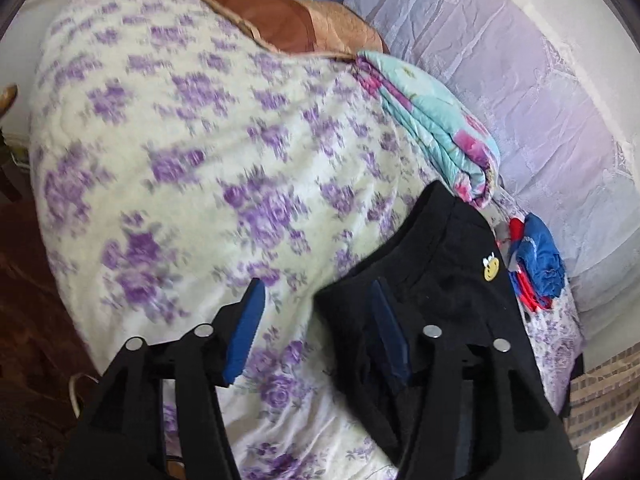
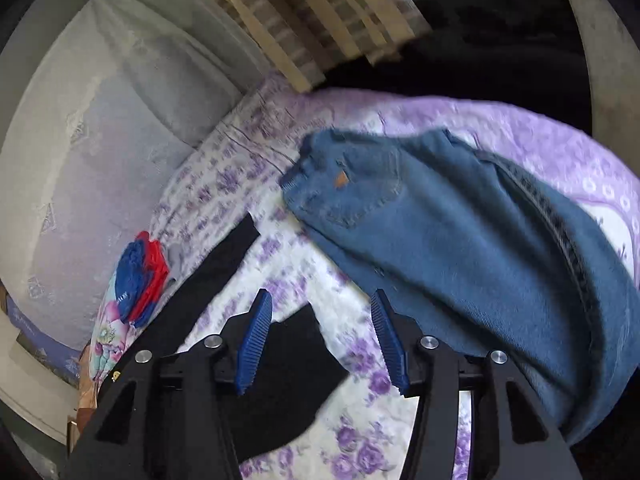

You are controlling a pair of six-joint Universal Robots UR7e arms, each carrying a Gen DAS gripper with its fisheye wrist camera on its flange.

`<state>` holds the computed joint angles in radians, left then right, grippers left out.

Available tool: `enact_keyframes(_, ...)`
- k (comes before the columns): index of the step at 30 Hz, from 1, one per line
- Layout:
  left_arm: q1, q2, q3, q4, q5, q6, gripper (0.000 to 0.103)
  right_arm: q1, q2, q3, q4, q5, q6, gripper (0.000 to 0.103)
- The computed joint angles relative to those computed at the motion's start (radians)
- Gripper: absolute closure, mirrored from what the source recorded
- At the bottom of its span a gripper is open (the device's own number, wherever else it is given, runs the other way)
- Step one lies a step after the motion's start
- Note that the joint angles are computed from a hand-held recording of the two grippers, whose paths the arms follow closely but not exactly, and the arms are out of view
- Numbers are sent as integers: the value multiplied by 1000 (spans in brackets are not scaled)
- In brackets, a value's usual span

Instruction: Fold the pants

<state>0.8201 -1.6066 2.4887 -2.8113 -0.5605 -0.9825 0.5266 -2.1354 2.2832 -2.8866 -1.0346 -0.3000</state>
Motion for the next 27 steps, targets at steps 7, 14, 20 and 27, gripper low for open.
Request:
enact_keyframes(7, 58, 165, -184, -99, -76, 281, 37, 349, 304, -170, 415, -185, -144, 37)
enact_keyframes(14, 211, 414, -479, -142, -251, 560, 36, 447, 396, -189, 315, -270, -57, 35)
enact_keyframes(20, 300, 521, -622, -164, -395, 702, 37, 560, 445, -242, 309, -336, -59, 35)
enact_keyframes(27, 295, 570, -628, -235, -411, 854, 98, 726, 625, -374, 321, -406, -121, 35)
